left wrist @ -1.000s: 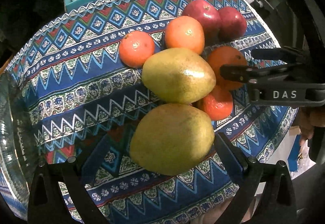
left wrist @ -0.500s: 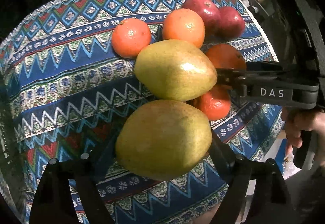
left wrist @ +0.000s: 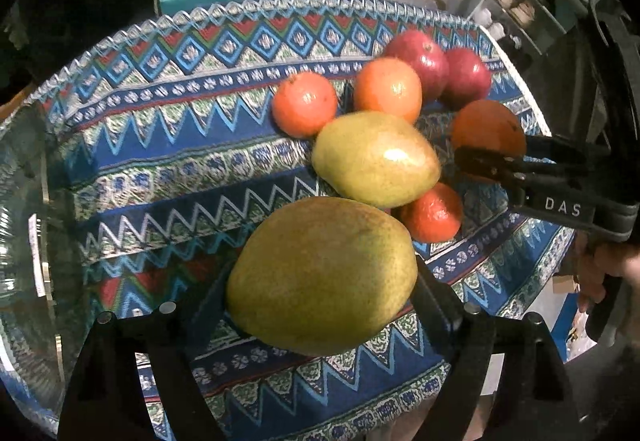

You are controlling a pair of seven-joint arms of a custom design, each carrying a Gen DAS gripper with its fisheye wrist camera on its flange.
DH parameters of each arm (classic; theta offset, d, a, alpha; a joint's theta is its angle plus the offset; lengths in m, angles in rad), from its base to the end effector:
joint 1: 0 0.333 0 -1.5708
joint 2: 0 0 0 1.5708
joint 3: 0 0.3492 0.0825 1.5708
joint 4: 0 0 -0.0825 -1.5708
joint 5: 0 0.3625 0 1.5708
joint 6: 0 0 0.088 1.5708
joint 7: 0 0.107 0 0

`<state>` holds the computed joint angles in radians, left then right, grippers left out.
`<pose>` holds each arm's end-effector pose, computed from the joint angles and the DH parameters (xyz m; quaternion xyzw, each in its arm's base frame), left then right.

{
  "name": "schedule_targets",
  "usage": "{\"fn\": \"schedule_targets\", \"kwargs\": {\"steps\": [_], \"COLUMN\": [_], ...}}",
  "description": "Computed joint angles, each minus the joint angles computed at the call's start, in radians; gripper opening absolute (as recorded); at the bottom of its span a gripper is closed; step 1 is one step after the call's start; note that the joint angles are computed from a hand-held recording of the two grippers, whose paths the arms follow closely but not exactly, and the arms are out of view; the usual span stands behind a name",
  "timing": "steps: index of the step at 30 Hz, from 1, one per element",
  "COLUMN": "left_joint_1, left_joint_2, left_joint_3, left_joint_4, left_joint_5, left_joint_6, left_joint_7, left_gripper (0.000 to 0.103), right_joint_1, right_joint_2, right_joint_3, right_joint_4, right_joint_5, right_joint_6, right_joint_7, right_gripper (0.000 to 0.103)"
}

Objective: Organize fruits
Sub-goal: 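Grasp the large orange with the right gripper while the left gripper lifts the pear, then carry the pear in the left gripper and the orange in the right gripper over the glass bowl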

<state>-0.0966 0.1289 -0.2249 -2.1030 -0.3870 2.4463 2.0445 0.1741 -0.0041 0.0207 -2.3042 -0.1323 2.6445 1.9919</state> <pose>0.5437 -0.1775 0.4273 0.4938 -0.8497 0.1839 0.0197 0.5145 0.1051 0.4313 -0.6528 0.7369 -0.1150 0.1330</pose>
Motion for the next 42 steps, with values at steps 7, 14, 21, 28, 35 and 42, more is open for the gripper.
{"fn": "schedule_targets", "kwargs": {"steps": [7,14,21,28,35,42], "left_joint_1": [0.013,0.009,0.004,0.004,0.016,0.037], "left_joint_2": [-0.049,-0.096,-0.127,-0.166,-0.193,-0.208], "left_joint_3": [0.018,0.042,0.059,0.085,0.115,0.141], "left_joint_4": [-0.006,-0.011,-0.015,-0.024,-0.018,-0.018], "left_joint_5": [-0.036,-0.051,-0.069,-0.084,-0.107,-0.129], "left_joint_6": [-0.001,0.025,0.035,0.064,0.057,0.050], "left_joint_7": [0.022,0.030,0.019,0.035,0.048,0.059], "left_gripper": [0.086,0.086,0.086,0.086,0.086,0.086], "right_joint_1": [-0.017,-0.022,-0.014,0.000,0.023,0.051], "right_joint_2": [-0.082,-0.118,-0.138,-0.146,-0.133,-0.105], "right_joint_3": [0.015,0.047,0.069,0.089,0.102,0.107], "right_joint_4": [-0.019,-0.011,0.007,0.039,0.086,0.135], "right_joint_5": [-0.001,-0.034,-0.037,-0.043,-0.030,-0.030], "right_joint_6": [0.015,0.042,0.077,0.095,0.109,0.114], "right_joint_7": [-0.001,0.023,0.019,0.014,-0.003,-0.009], "right_gripper": [0.069,0.069,0.069,0.069,0.069,0.069]}}
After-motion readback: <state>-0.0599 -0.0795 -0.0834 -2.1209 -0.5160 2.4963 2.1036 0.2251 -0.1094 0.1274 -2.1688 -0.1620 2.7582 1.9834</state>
